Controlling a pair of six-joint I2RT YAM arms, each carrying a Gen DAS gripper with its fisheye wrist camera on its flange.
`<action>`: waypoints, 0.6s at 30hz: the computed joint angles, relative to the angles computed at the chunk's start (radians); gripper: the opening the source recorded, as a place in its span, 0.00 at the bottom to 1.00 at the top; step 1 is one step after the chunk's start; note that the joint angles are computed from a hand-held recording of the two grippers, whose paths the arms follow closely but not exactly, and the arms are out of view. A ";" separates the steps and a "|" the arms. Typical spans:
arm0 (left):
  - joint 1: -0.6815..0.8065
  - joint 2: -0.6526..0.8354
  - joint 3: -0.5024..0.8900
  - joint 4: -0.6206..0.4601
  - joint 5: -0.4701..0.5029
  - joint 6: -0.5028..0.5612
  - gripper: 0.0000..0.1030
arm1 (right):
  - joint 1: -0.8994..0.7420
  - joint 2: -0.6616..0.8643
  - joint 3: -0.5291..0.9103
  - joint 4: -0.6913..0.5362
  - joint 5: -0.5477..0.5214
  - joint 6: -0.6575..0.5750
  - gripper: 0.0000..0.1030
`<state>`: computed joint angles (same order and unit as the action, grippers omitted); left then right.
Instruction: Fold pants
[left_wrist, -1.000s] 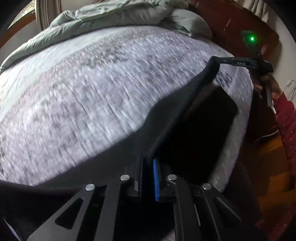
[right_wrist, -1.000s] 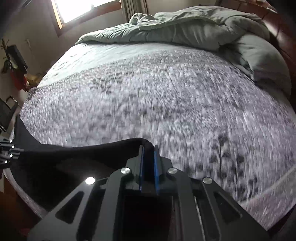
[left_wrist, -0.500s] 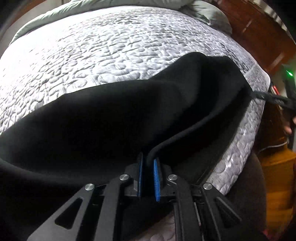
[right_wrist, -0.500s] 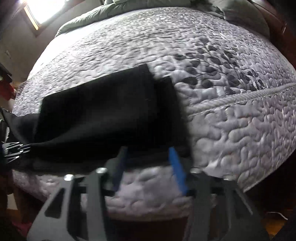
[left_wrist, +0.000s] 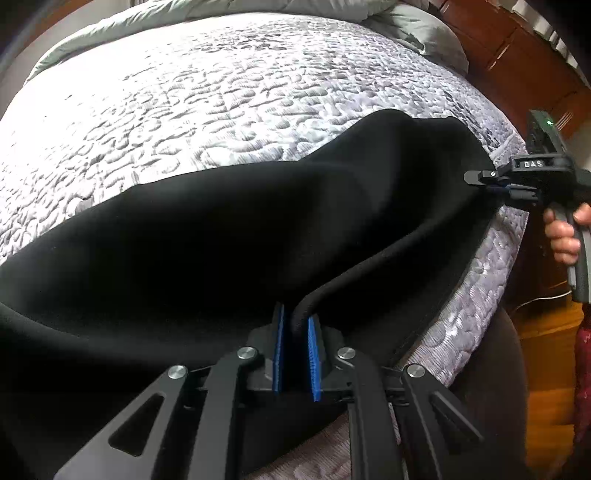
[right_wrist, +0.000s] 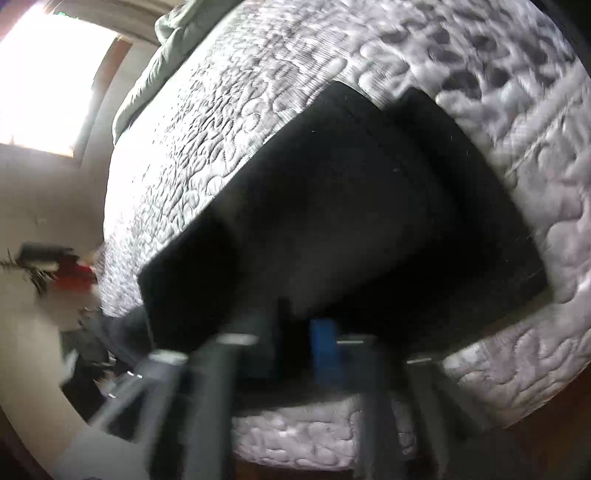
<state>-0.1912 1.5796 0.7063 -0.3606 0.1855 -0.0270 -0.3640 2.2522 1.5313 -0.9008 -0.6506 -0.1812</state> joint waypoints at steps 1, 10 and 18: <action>-0.006 -0.020 -0.004 -0.008 -0.004 0.001 0.11 | -0.004 -0.020 -0.013 0.008 -0.017 0.004 0.05; -0.132 -0.041 -0.059 0.021 -0.082 -0.061 0.13 | 0.037 -0.092 -0.133 0.092 0.213 0.091 0.05; -0.060 -0.018 -0.066 0.057 0.003 -0.075 0.13 | 0.244 -0.552 -0.378 0.210 0.667 0.147 0.41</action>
